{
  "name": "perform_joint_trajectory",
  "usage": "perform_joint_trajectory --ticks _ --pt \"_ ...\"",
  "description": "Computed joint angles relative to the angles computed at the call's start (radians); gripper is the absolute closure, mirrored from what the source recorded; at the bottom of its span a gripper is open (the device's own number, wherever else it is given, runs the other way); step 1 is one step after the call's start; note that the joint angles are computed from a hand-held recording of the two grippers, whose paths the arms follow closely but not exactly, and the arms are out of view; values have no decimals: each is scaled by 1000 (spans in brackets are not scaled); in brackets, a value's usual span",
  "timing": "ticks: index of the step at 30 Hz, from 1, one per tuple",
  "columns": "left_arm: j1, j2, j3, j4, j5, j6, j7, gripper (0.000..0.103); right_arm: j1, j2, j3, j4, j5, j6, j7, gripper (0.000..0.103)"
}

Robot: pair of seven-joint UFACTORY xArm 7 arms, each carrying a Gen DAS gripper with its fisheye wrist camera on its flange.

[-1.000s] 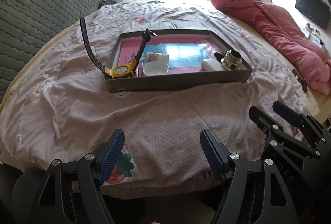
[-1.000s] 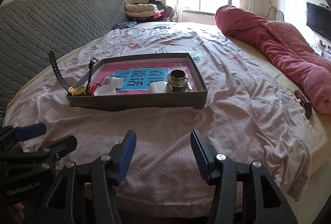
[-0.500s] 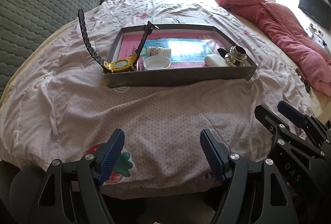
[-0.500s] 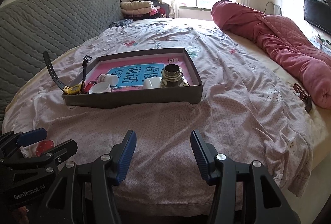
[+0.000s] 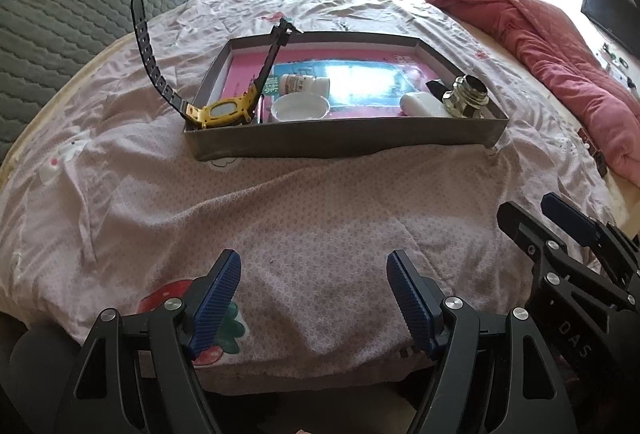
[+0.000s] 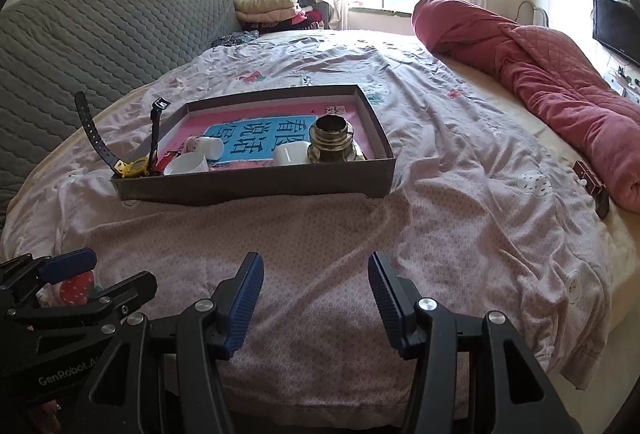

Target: Organize rigid objects

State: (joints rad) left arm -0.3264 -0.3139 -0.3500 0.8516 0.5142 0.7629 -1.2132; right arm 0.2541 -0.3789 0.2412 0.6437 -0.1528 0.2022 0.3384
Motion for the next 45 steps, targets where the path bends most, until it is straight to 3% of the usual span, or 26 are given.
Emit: perform_joint_trajectory --ticks 45 --pt "11 -18 3 -13 -21 13 13 26 -30 0 36 10 -75 15 43 49"
